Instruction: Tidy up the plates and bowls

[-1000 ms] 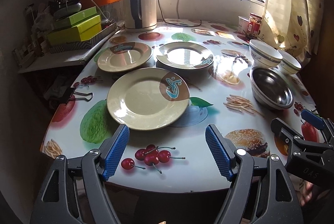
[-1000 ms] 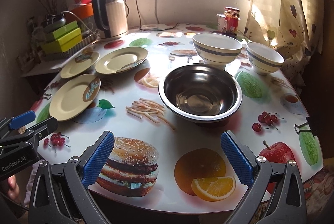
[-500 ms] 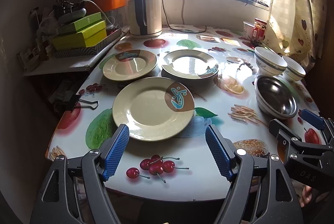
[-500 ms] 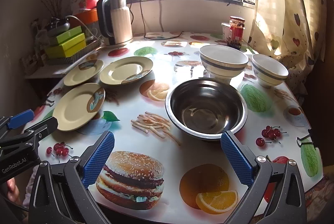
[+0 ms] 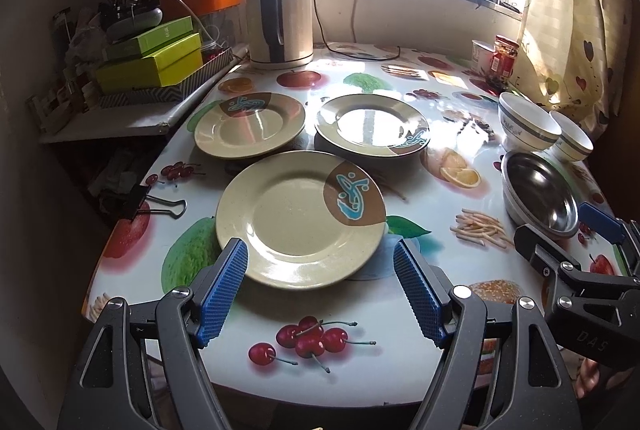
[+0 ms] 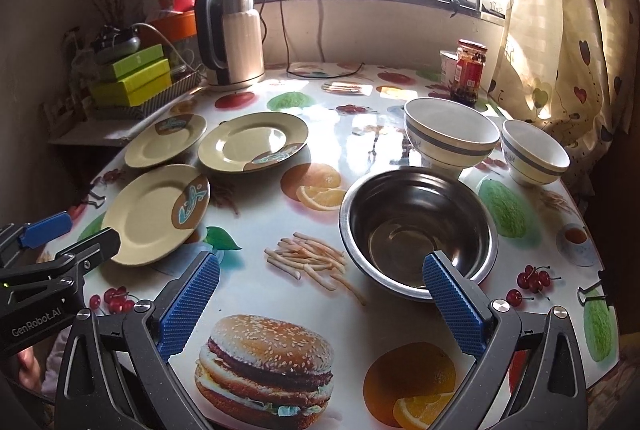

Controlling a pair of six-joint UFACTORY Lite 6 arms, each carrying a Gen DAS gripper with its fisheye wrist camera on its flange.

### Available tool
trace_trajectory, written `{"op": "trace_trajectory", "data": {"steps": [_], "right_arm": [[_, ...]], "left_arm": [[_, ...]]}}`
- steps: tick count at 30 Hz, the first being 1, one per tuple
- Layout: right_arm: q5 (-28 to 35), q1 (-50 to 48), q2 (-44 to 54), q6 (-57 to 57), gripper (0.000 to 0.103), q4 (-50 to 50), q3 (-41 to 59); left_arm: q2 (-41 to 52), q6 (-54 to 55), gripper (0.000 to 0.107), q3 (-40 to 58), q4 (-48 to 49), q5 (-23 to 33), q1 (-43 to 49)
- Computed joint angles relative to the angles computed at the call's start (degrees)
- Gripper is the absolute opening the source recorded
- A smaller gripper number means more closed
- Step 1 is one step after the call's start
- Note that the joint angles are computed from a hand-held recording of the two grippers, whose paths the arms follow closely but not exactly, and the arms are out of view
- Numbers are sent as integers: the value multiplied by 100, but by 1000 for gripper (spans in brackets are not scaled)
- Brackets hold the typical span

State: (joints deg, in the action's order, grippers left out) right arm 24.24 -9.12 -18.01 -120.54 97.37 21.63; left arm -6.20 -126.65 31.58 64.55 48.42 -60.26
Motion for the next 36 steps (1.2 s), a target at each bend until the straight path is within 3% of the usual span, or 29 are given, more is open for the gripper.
{"op": "trace_trajectory", "data": {"steps": [12, 22, 32, 36], "right_arm": [[76, -23, 385, 243, 103, -184, 458], [-113, 179, 1146, 903, 102, -613, 1516], [-632, 854, 2384, 2363, 100, -1403, 2981], [-804, 1173, 3038, 3389, 96, -2033, 3714]], "left_arm": [[101, 373, 76, 203, 68, -339, 460], [136, 1024, 76, 503, 165, -900, 1302], [289, 1956, 76, 873, 253, -2101, 2974], [625, 2458, 72, 1171, 170, -2968, 3796]]}}
